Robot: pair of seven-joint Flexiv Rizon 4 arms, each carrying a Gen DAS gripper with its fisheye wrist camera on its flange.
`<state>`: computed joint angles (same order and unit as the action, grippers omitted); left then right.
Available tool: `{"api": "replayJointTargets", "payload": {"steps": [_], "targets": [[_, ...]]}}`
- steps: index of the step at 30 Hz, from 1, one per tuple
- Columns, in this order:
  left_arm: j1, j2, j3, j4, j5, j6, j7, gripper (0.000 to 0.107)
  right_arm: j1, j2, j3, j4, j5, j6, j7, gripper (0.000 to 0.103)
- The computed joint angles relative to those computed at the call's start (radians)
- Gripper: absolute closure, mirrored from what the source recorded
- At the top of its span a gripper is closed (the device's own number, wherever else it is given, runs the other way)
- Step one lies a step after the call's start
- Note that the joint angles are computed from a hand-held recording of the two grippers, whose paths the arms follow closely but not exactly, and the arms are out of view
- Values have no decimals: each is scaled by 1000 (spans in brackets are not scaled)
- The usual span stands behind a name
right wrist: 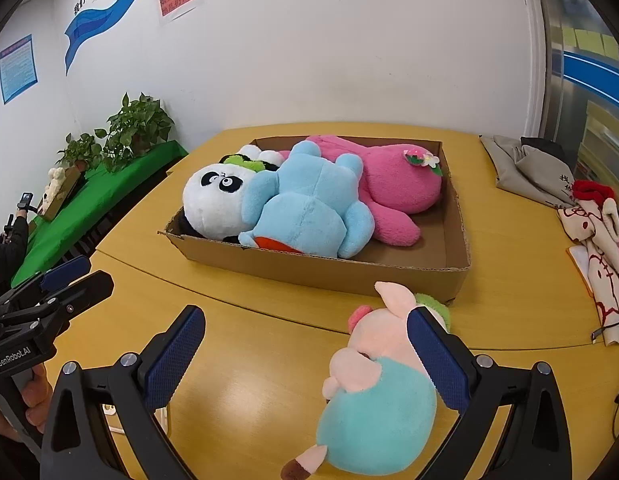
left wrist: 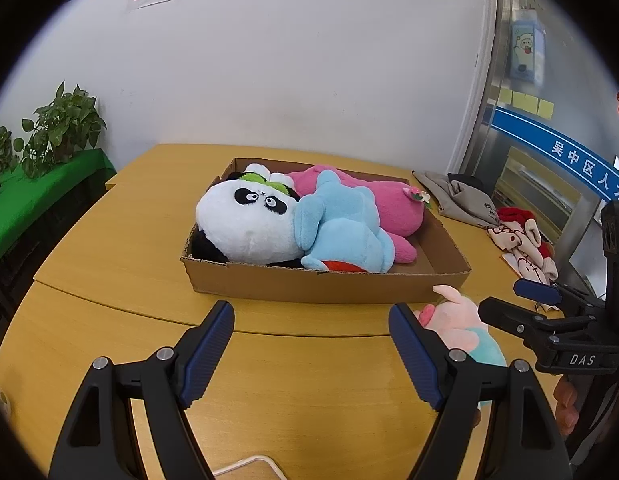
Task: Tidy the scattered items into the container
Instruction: 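Withdraw both grippers from the box toward the pink pig plush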
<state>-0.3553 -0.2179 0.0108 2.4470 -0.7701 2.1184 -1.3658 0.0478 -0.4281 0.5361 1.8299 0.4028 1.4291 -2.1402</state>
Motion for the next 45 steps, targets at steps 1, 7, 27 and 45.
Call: {"api": "replayJointTargets", "payload": {"steps": [1,7,27,45], "targets": [[4,1,-2,1,8,-3,-5,27,2,1,-3,2,-1,0,1,0],[-22,-4,0,-7,-34,12,37,27,1,8,-2,9,1,2,-3,0],[-7,-7,-13,-9,-12,1,32,27,-9,14,1,16,22,14,-11,0],[-18,-61,27,-55,54,-55,3,27,4,-7,-25,37,-35,24,41,0]]}}
